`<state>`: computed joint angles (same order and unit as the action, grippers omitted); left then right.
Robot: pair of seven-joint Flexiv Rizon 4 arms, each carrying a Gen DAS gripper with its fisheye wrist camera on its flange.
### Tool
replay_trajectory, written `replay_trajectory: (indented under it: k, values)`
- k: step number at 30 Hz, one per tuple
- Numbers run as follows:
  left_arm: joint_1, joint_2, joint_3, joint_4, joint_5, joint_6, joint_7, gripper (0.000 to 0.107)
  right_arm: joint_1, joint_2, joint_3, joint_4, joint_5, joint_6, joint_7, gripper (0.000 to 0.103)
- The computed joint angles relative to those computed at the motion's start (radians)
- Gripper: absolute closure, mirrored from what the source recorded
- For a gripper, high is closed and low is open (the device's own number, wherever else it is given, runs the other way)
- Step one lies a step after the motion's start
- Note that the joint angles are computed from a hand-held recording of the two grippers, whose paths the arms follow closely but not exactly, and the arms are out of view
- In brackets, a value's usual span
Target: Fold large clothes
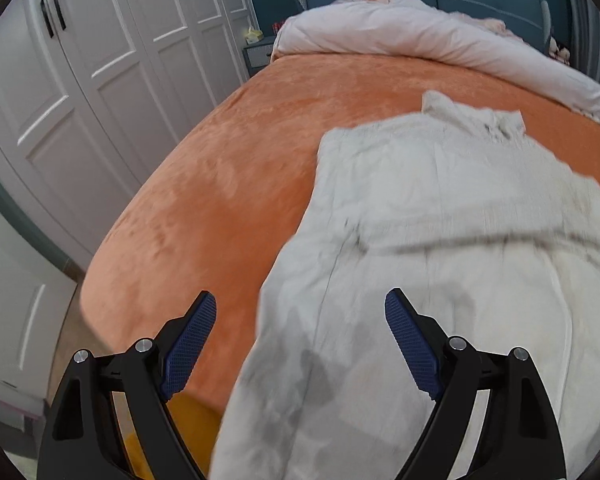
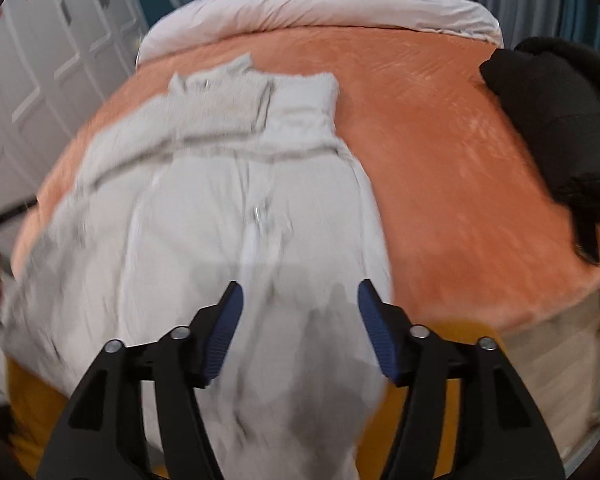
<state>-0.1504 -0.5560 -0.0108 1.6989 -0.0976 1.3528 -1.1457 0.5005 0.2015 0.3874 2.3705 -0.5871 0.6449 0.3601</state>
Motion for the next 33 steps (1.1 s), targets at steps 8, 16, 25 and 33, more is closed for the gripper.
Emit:
replay_trajectory:
  k: [8, 16, 25, 33]
  values:
    - [0.198, 0.172, -0.091, 0.230, -0.186, -0.218, 0.218, 0.021, 0.096, 0.002, 0.077, 0.046, 0.151, 0.090, 0.151, 0.032]
    - [0.217, 0.211, -0.079, 0.325, -0.386, -0.346, 0.395, 0.033, 0.073, -0.035, 0.032, 0.101, 0.006, 0.306, 0.233, 0.054]
    - [0.245, 0.365, -0.067, 0.271, -0.667, -0.678, 0.604, 0.099, -0.018, 0.182, 0.072, 0.102, -0.224, 0.302, 0.359, 0.092]
    - [0.152, 0.414, -0.055, 0.139, -1.051, -0.627, 0.736, 0.097, -0.232, 0.303, 0.054, -0.017, -0.550, 0.197, 0.220, 0.093]
